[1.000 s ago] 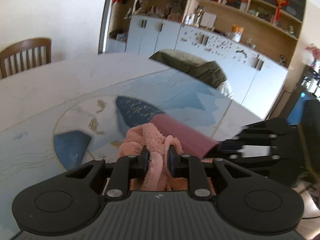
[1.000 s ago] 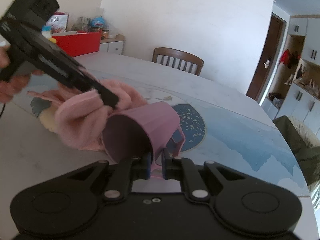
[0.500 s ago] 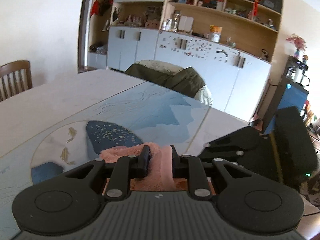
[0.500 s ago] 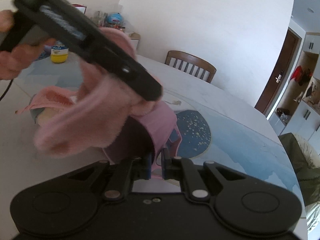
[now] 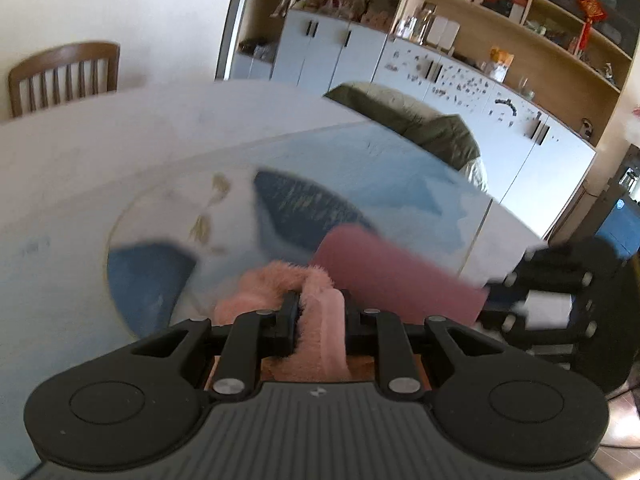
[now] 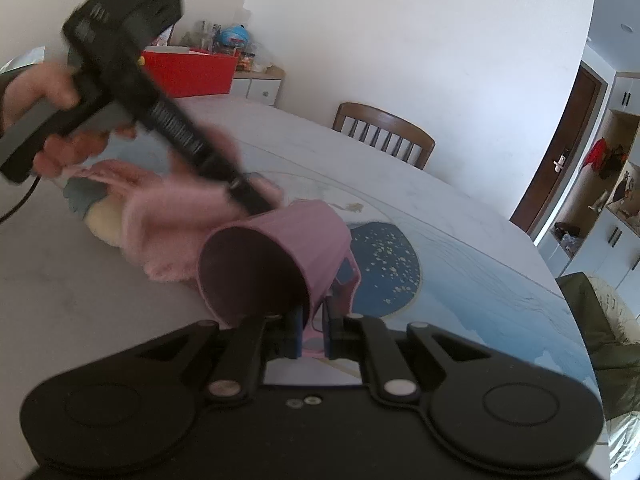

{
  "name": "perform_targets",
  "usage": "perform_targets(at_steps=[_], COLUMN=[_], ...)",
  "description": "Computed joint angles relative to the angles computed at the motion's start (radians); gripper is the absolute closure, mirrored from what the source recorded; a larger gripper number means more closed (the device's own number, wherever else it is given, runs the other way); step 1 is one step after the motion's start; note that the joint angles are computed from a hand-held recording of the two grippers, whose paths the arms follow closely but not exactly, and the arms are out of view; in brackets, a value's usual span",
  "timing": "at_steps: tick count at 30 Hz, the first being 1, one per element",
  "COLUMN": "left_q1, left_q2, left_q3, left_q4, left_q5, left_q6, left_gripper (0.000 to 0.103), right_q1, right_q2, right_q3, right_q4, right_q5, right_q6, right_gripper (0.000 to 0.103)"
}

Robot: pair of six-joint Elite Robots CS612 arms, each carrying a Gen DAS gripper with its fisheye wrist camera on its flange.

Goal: Organize objects

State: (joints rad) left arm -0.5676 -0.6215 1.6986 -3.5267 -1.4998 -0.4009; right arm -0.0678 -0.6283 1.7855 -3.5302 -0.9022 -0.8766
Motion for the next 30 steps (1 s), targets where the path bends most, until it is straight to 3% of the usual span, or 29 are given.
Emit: perform_targets(at_steps=[7,17,19,21,22,23,27,30], left_q1=[-0.021,-0.057,-0.056,-0.058,-0.062,-0.067,-0.053,-0.036], left_q2=[-0.014,-0.036,-0.042,-0.047,-0.048,-0.047,-0.042,-0.029], left_q3=[0.076,0.115,0.122,0.130,0.132,0.133,0.110,0.082], left_q4=[-0.085,-0.123,-0.144,-0.158,-0.166,-0.177,-0.127,-0.047], left_q5=[0.022,0.109,0.101,0.108,0.130,0.158,0.147,0.135], left_q6=[-0.007,0.065,0.076,0.092,0.104,0.118,0.120,0.076], left_gripper=[0.084,0.081,0.073,0.052,0.035,0.028,0.027,0.027], right_q1=[0.002,-0.010,-0.021,-0.032,-0.038,-0.043,-0.035,-0.022], right_q2=[0.001,-0.036,-0.050,-0.066,-0.075,-0.082,-0.087,-0.078], right_q3=[0.001,0.062,0.082,0.095,0.100,0.104,0.100,0.081], right_q4=[-0.014,-0.011,-0.010,0.006,0.026,0.045,0.075,0.082], right_q5=[-0.025,-0.031,-0.009,0.026,0.054,0.081,0.125,0.124], right_q6=[0.011,0.013,0.031,0.063,0.081,0.102,0.207,0.357], right_gripper=[0.095,0.067,0.066,0.065,0.063,0.061,0.060,0.060])
